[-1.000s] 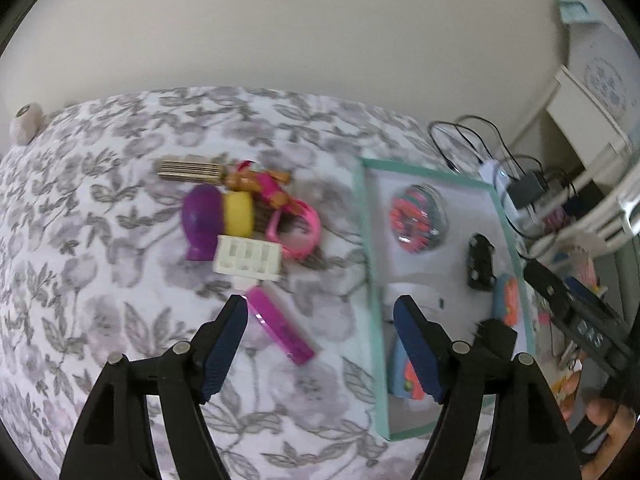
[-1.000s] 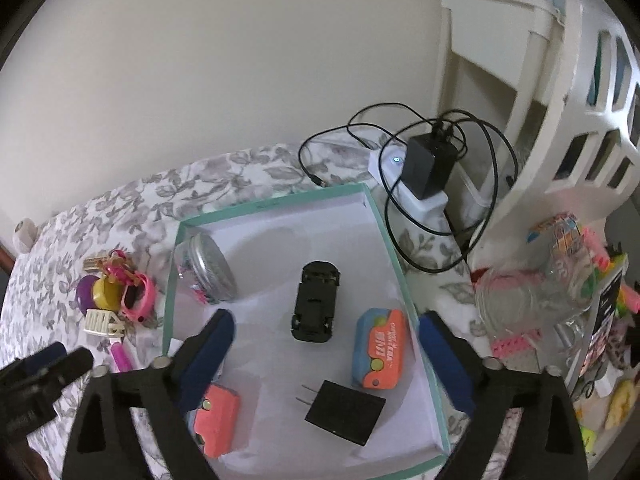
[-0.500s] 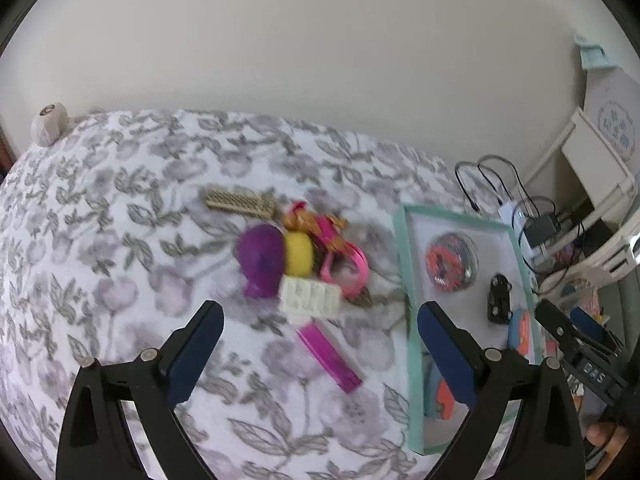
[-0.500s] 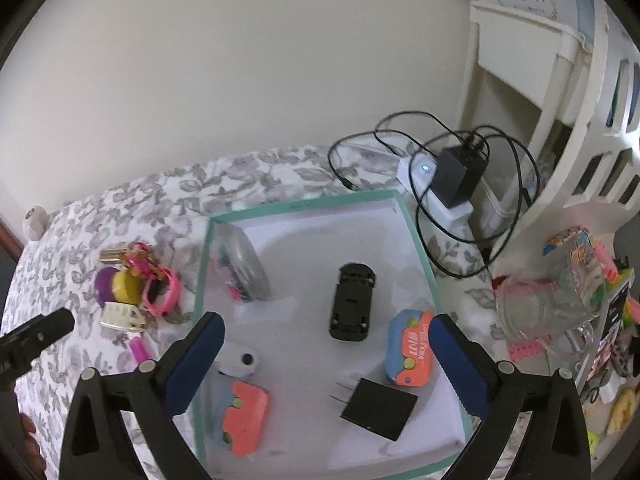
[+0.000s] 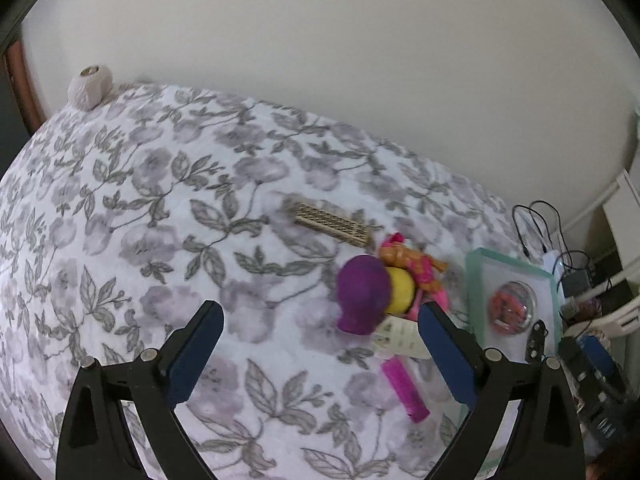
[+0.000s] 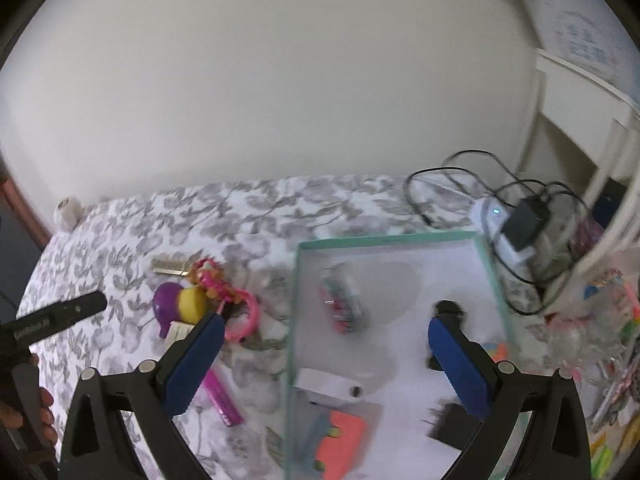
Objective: Organize rigid objects
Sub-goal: 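Move both grippers back toward the white slotted holder and magenta tube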
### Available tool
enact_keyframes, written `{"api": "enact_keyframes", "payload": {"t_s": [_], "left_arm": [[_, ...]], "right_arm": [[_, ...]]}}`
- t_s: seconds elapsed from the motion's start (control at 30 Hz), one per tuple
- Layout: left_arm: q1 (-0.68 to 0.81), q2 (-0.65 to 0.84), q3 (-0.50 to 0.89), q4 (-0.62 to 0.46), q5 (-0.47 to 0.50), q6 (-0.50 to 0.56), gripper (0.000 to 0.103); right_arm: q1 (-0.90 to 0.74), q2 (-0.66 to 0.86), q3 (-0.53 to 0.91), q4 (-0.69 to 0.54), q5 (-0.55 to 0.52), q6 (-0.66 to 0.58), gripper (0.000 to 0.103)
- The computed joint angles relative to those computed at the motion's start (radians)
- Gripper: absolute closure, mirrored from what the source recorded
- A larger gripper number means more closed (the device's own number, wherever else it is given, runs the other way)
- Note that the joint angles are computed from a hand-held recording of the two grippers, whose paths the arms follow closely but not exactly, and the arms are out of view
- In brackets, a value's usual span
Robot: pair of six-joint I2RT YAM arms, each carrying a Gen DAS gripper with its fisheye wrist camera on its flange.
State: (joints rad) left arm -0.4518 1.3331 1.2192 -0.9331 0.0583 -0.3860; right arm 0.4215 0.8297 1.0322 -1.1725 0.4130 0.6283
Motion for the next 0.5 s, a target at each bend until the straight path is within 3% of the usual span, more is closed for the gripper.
{"api": "enact_keyframes", "payload": {"t_s": [0.2,0.5], "left_arm": [[0.051,0.052,-0.003,-0.003,0.021,0.022,0.005],[0.063,0.096,0.005,-0.002,0.028,0.035,0.005]], "right_arm": [[0.158,0.165,-0.03,0.108,0.02,0.023,0.0],[0.256,0.36,-0.092,0.257,-0.021,-0.027,0.0]]}}
